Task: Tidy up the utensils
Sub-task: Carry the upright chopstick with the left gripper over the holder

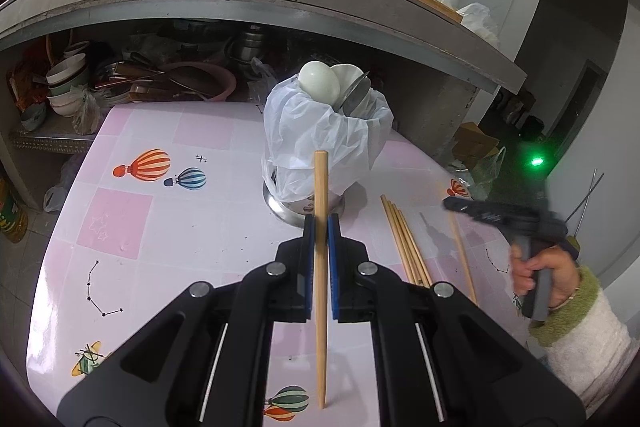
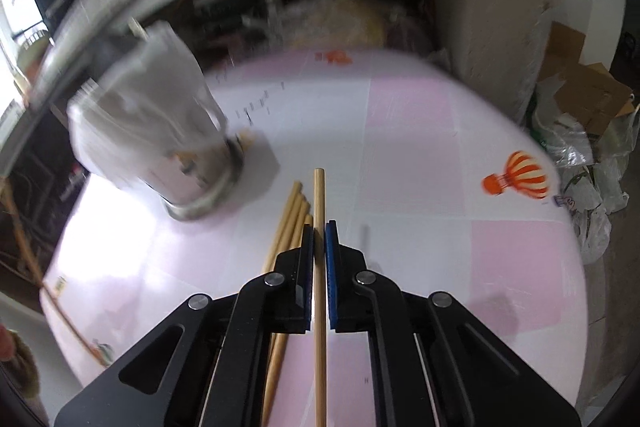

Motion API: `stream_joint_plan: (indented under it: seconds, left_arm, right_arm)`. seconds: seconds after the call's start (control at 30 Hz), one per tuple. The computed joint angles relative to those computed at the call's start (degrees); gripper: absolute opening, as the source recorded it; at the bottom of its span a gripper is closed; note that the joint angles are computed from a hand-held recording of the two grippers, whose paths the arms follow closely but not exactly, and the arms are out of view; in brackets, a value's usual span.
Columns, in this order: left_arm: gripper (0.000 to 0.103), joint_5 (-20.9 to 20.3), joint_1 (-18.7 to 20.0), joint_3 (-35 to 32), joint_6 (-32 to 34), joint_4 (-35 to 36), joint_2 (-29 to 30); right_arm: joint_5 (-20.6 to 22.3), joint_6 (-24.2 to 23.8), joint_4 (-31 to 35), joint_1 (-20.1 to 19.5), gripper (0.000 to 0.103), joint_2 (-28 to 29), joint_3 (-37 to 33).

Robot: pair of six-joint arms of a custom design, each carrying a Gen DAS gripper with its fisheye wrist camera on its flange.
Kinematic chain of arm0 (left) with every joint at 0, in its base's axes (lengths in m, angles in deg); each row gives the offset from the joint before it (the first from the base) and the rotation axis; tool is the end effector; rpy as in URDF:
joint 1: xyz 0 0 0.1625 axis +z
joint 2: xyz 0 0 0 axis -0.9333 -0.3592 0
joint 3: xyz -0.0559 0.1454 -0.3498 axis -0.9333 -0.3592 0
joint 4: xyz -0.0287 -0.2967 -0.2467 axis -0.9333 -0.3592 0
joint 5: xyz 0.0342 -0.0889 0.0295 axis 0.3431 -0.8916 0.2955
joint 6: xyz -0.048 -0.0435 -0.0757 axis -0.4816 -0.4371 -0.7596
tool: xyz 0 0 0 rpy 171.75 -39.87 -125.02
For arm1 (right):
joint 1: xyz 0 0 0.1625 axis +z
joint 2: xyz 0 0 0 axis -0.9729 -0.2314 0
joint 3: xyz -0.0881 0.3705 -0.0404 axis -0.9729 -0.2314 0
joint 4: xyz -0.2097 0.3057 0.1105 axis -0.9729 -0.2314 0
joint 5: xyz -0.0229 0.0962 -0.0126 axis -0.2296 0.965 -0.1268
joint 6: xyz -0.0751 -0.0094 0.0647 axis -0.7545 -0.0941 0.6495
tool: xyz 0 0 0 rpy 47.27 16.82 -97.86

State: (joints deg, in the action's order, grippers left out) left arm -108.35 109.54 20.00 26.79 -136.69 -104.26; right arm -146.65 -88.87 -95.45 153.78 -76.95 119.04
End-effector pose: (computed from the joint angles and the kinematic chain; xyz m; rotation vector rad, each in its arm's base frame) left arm -0.3656 -0.5628 0.0745 0.7404 2.5831 -0.9003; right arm -0.0285 -0.6030 0.3798 0.2429 -2.4599 0.8471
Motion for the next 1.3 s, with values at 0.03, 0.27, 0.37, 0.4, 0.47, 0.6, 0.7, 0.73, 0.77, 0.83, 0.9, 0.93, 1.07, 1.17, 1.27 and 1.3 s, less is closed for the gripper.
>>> stream_joint_plan:
  seconds: [0.03, 0.27, 0.37, 0.4, 0.47, 0.6, 0.7, 0.73, 0.77, 0.83, 0.9, 0.93, 1.07, 1.17, 1.27, 1.3]
  left_arm:
    - [0.006, 0.06, -0.05, 0.03, 0.09, -0.07, 0.00]
    - [0.006, 0.17, -0.41, 0.15, 0.34, -0.30, 0.05]
    - [0.006, 0.28, -0.72, 0.37, 0.52, -0.47, -0.05]
    - [0.006, 0.32, -0.81, 0.49, 0.63, -0.66, -0.10]
    - [0.006, 0.36, -1.00, 0.93, 0.89, -1.30, -0.31]
    - [0.006, 0.23, -1.20, 1.68, 1.41, -2.41, -0.70]
    - [0.006, 0.25, -1.40, 1.93, 1.82, -2.78, -0.90]
    - [0.006, 0.53, -1.51, 1.92, 1.96, -2.75, -0.91]
    - [0.006, 0.72, -1.58, 1.85, 1.99, -2.70, -0.92]
    - [0.006, 0.91, -1.75, 1.80, 1.87, -2.90, -0.96]
    - [0.006, 1.28, -2.07, 1.94, 1.94, -3.60, -1.07]
    - [0.006, 1.49, -2.32, 2.03, 2.15, -4.08, -1.14]
    - [0.006, 2.27, -3.33, 1.70, 3.13, -5.22, -1.36]
    - [0.006, 1.95, -3.76, 0.66, 3.96, -5.69, -1.66]
    - [0.006, 1.78, -4.22, -1.00, 5.70, -6.37, -1.72]
    - [0.006, 1.95, -4.49, -1.51, 6.28, -6.65, -1.70]
  right_arm:
    - [1.45, -0.09, -0.85, -0.04, 0.006, -1.95, 1.48]
    - [7.45, -0.90, -5.89, 0.20, 0.006, -11.45, 9.54]
    - [9.76, -1.04, -8.35, 0.21, 0.006, -15.20, 12.88]
    - [10.39, -1.06, -8.82, 0.10, 0.006, -16.41, 13.91]
    - [11.68, -0.64, -10.80, -0.08, 0.006, -18.57, 16.27]
    - [13.03, 0.15, -14.13, -0.20, 0.006, -21.73, 20.05]
    - [14.32, 0.49, -15.81, -0.31, 0.006, -23.05, 21.78]
    - [15.27, 0.84, -16.12, -0.40, 0.006, -23.65, 22.32]
    - [16.04, 1.14, -16.28, -0.45, 0.006, -24.11, 22.73]
    - [18.02, 1.67, -16.31, -0.66, 0.006, -24.90, 23.32]
    - [19.51, 2.11, -16.16, -0.66, 0.006, -25.31, 23.75]
    - [20.28, 2.17, -15.77, -0.68, 0.006, -25.48, 23.90]
    - [21.96, 1.96, -14.80, -0.62, 0.006, -25.58, 24.43]
    - [23.06, 2.09, -14.21, -0.84, 0.006, -25.60, 24.85]
    - [23.82, 2.18, -13.74, -1.05, 0.006, -25.59, 25.15]
    - [23.95, 2.17, -13.59, -1.11, 0.006, -25.64, 25.21]
